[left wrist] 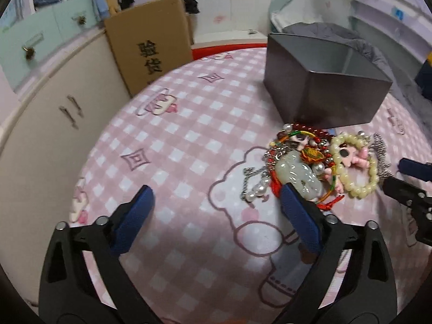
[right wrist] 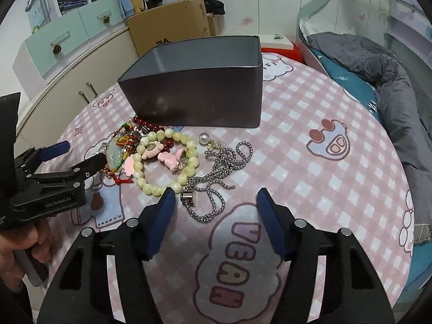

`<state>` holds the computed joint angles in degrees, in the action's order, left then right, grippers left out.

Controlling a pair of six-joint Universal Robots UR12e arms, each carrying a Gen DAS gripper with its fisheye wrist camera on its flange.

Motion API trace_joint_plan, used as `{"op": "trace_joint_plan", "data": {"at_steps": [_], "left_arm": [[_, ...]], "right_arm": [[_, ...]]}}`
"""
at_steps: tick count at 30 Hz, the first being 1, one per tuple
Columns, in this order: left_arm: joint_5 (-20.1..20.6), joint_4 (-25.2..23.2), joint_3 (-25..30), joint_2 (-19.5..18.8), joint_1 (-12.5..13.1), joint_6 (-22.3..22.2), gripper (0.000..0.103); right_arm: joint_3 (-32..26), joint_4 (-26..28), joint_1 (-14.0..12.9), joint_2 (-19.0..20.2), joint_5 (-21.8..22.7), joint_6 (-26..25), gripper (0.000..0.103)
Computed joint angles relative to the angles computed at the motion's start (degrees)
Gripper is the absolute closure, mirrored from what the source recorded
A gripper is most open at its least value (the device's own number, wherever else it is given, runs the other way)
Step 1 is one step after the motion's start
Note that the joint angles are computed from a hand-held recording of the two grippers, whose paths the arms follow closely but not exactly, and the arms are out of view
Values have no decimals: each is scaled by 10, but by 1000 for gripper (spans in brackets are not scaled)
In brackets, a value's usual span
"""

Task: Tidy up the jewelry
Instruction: 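Reach the right tool to the silver chains and close on them, then carry the silver chains with the right tool into the grey tin and release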

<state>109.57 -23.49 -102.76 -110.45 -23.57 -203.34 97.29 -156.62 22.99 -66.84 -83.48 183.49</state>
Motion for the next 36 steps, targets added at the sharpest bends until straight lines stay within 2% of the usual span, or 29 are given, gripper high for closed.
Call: {"op": "trace_joint_plan", "data": {"at_steps": [2,4,7,9,10,15,27,36], "left_arm": [[-33,23,-7,4,8,10,30],[-51,40,-10,4,8,37,59],[-85,60,-14,5,11,57,83],[-114,70,-19,7,16,58,93],[-118,73,-20,8,16,58,94],[-141,93,-35,18,22,47,94],[-147,158,-53,56,27,47,94],[-147,208,-43,74,25,83,94]], "right_arm": [[-1,0,-1,1,6,-4,50],[-4,2,1,2,4,-12,57],[-6,2,5,4,-5,-22,69],[-6,2,7,5,-6,-24,78],[-6,1,7,5,-5,-24,84],[4,-18,1,1,12,-13,94],[23,-56,-21,-25,50,1,94],[17,-87,-35,-44,102,-6,95]]}}
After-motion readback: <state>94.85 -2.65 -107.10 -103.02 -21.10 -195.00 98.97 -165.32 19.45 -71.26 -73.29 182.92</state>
